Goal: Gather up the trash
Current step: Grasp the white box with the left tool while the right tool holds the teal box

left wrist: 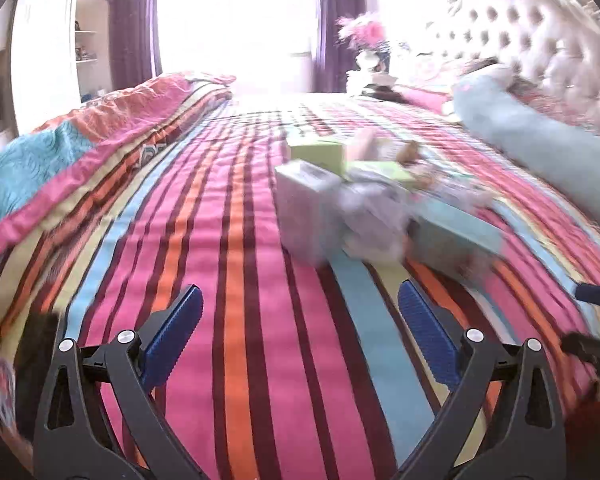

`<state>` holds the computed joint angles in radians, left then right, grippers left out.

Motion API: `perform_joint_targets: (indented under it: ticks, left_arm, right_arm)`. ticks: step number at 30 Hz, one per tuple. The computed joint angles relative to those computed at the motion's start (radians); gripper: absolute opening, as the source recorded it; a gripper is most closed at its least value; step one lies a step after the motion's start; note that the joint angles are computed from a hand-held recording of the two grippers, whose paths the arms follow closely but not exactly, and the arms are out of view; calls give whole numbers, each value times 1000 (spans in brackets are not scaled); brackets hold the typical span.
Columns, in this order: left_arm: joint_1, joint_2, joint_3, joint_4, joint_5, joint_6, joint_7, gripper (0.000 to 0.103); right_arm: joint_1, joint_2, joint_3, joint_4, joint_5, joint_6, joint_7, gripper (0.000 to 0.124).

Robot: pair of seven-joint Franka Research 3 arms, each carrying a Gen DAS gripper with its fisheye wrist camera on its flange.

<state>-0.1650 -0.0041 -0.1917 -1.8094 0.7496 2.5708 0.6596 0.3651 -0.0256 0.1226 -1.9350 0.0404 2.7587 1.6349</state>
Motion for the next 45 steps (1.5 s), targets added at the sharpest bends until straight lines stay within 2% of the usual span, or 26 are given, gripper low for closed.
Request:
perform_joint_targets:
  ticks: [2, 6, 9, 15, 17, 21, 23, 24, 25, 26, 27, 28, 30, 33, 35, 36, 41, 43, 45]
  left_arm:
    - [6, 89, 11, 101, -21, -3, -6, 95]
    - [-1, 168, 42, 202, -76, 47, -63, 95]
    - [-16, 220, 55, 275, -107, 29, -70, 95]
    - [-55, 343, 84, 469, -167, -141, -95, 95]
    - [-47, 351, 82, 483, -222, -187, -98, 95]
    - [-20, 352, 73, 470, -314, -227, -71, 95]
    - [-15, 342, 73, 445, -320, -223, -43, 95]
    - [-11, 336, 73, 429, -325, -210, -36, 90]
    - [3, 325, 67, 402, -349, -178, -22, 75]
    - [19, 318, 58, 384, -385, -156, 4, 67]
    - [29, 314, 54, 372, -409, -139, 22, 54]
    - [46, 302, 44, 342, -447, -94, 50, 51]
    - [58, 291, 37, 320, -490, -66, 88, 48]
    - [47, 255, 51, 281, -465, -50, 85, 47]
    - [52, 202, 50, 212, -472, 1, 86, 47]
    - [54, 172, 49, 174, -472, 29, 86, 43]
    - [54, -70, 28, -100, -544, 188, 178, 42]
    - [24, -181, 29, -219, -604, 230, 242, 42]
    - [-32, -298, 35, -344, -662, 248, 303, 42]
  right_arm:
    - [0, 67, -4, 79, -15, -24, -3, 75]
    - [17, 136, -20, 168, -54, -52, 0, 75]
    - [22, 169, -28, 215, -44, -65, -19, 75]
    - [43, 237, -51, 304, -59, -89, 16, 75]
    - [48, 260, -56, 333, -61, -96, 22, 75]
    - [67, 296, -67, 381, -84, -115, 30, 75]
    - [76, 310, -72, 400, -101, -134, 30, 74]
    - [77, 317, -70, 414, -100, -154, 23, 74]
    - [77, 323, -70, 421, -98, -161, 20, 64]
    - [81, 322, -74, 422, -104, -166, 26, 50]
    - [83, 323, -76, 424, -106, -175, 34, 50]
    - [77, 317, -71, 416, -86, -176, 33, 50]
    - [62, 304, -60, 399, -44, -174, 19, 50]
    - [50, 263, -54, 343, -5, -137, 16, 50]
    - [36, 219, -46, 289, 33, -102, 9, 50]
    - [28, 198, -40, 267, 60, -91, -5, 50]
    - [1, -12, -12, 23, 258, 12, -133, 50]
    - [16, -115, -18, -90, 371, 26, -207, 50]
    - [37, -224, -21, -206, 429, 30, -245, 50]
